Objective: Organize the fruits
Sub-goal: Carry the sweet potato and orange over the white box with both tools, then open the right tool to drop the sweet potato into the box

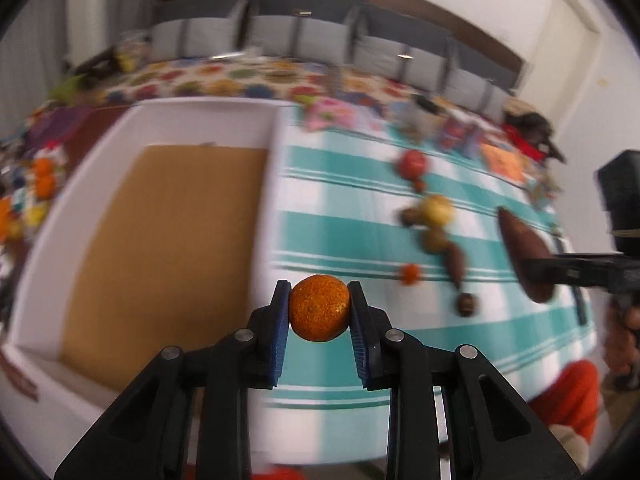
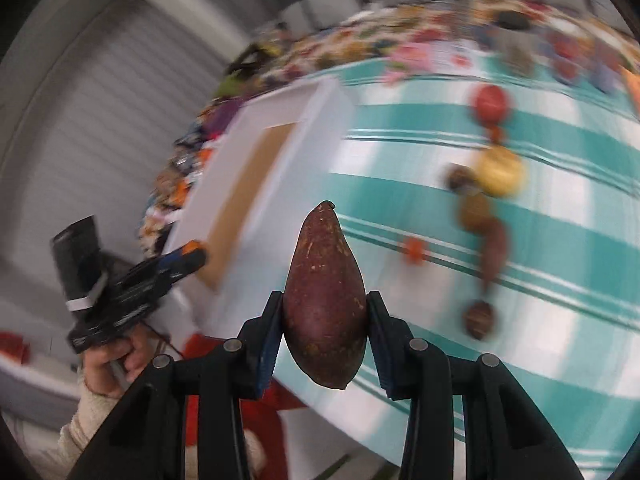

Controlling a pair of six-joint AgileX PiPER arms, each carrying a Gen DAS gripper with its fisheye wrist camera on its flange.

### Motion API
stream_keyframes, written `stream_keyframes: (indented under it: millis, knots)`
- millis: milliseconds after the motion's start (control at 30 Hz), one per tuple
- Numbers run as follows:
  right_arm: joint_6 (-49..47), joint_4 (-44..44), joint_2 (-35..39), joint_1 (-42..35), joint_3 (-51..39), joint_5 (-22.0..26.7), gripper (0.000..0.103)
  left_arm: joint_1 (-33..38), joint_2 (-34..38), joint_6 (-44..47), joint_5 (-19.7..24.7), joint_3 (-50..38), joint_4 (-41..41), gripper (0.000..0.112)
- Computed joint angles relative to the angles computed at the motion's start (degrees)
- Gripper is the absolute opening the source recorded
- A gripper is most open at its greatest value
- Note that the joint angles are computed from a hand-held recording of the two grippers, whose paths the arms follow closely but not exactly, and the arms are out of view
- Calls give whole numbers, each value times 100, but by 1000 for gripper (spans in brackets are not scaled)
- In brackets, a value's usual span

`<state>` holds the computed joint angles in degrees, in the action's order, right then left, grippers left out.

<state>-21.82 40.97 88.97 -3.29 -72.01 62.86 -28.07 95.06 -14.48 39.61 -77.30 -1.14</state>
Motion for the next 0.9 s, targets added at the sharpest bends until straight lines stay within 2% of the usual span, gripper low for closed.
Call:
stream_keyframes:
  millis: [100, 233, 333, 467, 500, 567, 600, 667, 733, 767, 800, 900]
  knots:
    - [621, 4, 799, 1524, -914, -524, 40, 616, 98, -171, 50, 283, 400, 28]
    - [1492, -378, 2258, 2820, -2506, -802, 40, 1093, 359, -147, 45, 532, 416, 28]
    - [2284, -1064, 3181, 3381, -3659, -648, 40, 1263, 477, -142, -7, 683, 399, 29]
    - [2964, -1704, 3950, 3736, -4586, -344, 41, 1429, 485, -132, -35, 784, 425, 34]
    - [3060, -1810, 3938, 3800, -4493, -417, 42, 1422, 481, -204, -56, 808, 486, 43]
    - [3135, -1937, 3897, 3826, -4321, -553, 44, 1503, 458, -155, -132, 865, 467, 52]
    - [3145, -1917, 3822, 3822, -4185, -671, 53, 1521, 438, -182, -192, 911, 504, 53]
    - [3068, -1838, 3700, 3741, -3928, -934, 63, 1511, 336, -291, -272, 982, 624, 53]
    - [2933, -1860, 3341, 3672, -3436, -1363, 63, 1392, 135, -608, -433, 1106, 896, 53]
    - [2833, -1903, 3074, 3624, -3125, -1569, 65, 1268, 15, -786, -538, 1153, 1030, 58]
    - [2704, -1932, 2813, 3555, -2748, -1823, 69, 1159, -46, -910, -619, 1156, 1121, 66]
    - [2433, -1982, 1780, 3264, -1397, -2515, 81, 655, -68, -1528, -872, 1030, 1619, 75]
